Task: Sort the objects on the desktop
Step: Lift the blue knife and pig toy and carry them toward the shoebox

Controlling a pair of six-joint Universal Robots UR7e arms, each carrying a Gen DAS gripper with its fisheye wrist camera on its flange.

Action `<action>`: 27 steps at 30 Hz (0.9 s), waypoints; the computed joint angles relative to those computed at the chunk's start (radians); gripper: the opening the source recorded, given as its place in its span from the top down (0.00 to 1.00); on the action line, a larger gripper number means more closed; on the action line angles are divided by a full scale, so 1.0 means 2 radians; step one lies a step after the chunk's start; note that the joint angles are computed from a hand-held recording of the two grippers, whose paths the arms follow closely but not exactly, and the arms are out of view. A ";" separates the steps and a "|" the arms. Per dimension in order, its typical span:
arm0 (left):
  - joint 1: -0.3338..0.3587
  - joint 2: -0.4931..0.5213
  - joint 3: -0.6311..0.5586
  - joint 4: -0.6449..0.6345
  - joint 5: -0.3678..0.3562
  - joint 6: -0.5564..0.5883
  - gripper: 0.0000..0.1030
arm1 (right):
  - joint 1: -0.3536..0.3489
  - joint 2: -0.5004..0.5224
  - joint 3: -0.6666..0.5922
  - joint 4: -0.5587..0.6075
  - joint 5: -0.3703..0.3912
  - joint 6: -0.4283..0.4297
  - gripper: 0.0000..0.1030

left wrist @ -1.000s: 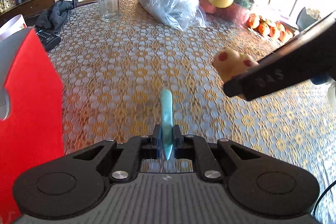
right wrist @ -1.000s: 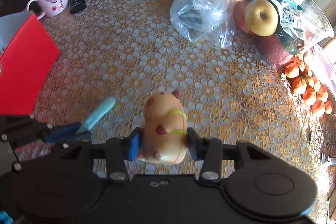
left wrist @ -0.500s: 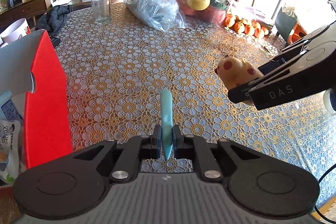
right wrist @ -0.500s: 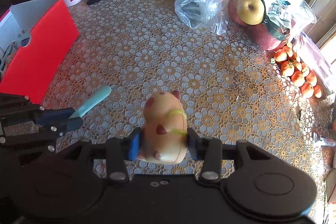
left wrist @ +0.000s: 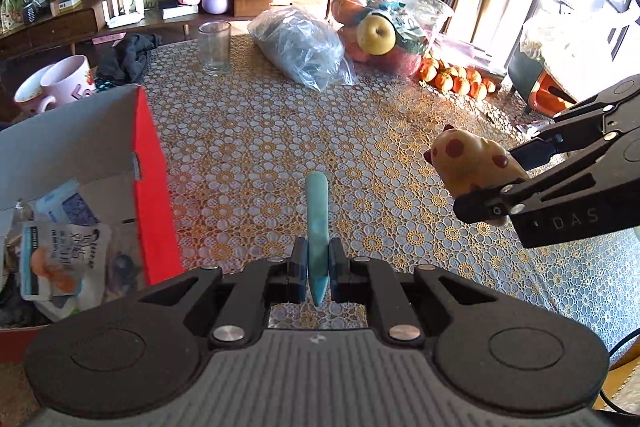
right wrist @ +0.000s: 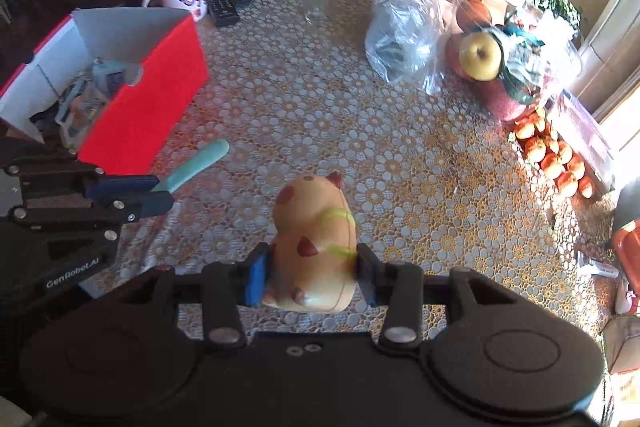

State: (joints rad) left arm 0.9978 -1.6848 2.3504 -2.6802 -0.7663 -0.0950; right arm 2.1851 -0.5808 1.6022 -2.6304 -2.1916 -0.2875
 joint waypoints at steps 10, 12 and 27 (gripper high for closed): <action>-0.032 -0.102 0.002 0.090 0.023 -0.011 0.91 | 0.048 0.008 -0.011 0.002 0.004 0.006 0.57; -0.035 -0.120 0.001 0.101 0.029 -0.007 0.91 | 0.058 0.012 -0.017 0.003 0.006 0.008 0.57; 0.002 -0.205 -0.026 0.155 0.054 0.024 0.91 | 0.104 0.083 -0.117 0.062 0.033 -0.007 0.57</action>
State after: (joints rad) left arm 1.0021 -2.0957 2.2979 -2.3696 -0.6587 -0.0469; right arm 2.3938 -0.4150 1.3684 -2.5071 -2.1258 -0.3016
